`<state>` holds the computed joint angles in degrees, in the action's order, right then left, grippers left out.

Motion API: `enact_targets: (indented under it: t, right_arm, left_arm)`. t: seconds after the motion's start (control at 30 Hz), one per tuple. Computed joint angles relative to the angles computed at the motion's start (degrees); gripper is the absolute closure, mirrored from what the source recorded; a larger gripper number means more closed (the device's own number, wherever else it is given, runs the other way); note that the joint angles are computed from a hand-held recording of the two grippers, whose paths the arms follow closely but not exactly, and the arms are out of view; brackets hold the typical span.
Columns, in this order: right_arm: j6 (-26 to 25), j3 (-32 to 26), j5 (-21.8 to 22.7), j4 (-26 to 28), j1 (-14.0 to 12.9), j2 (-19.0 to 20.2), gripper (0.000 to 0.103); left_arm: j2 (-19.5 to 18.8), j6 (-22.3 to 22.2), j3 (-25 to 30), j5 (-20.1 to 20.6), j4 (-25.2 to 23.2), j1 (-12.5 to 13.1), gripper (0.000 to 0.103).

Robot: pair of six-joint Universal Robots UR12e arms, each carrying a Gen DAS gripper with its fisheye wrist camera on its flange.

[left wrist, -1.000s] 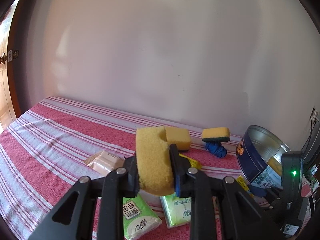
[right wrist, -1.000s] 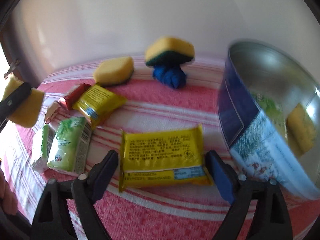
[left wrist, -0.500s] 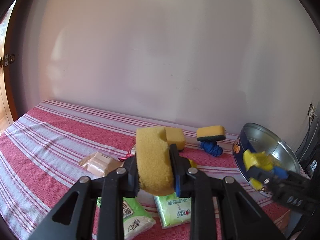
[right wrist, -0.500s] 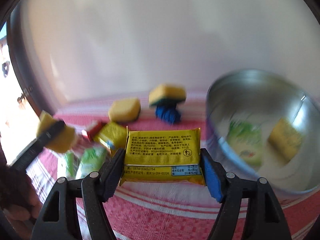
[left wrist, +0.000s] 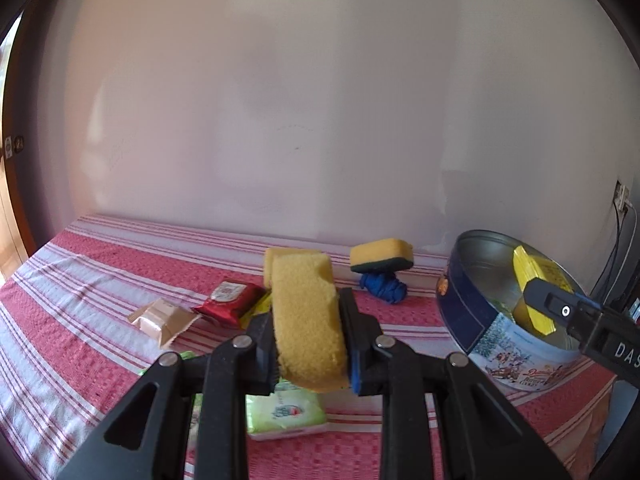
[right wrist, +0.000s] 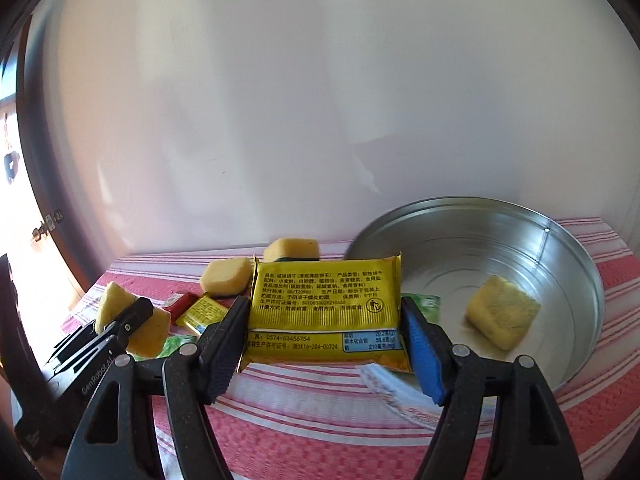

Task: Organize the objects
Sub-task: 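Carry yellow sponge and yellow snack packet over the silver tin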

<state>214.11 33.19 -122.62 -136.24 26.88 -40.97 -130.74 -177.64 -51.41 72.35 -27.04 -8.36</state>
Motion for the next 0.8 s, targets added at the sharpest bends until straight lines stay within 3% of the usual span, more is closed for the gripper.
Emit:
enact_targets:
  t: [0.17,0.8]
  right_arm:
    - [0.0,1.6,-2.1,-0.4,-0.2,-0.9,0.028]
    - [4.9,16.0,-10.3,-6.7,-1.3,-9.3,0.028]
  left_arm:
    - [0.4,0.8,-0.3,-0.1,0.3,-1.1,0.079]
    - [0.8,2.9,0.8,-1.9,0.0,-4.6,0.079]
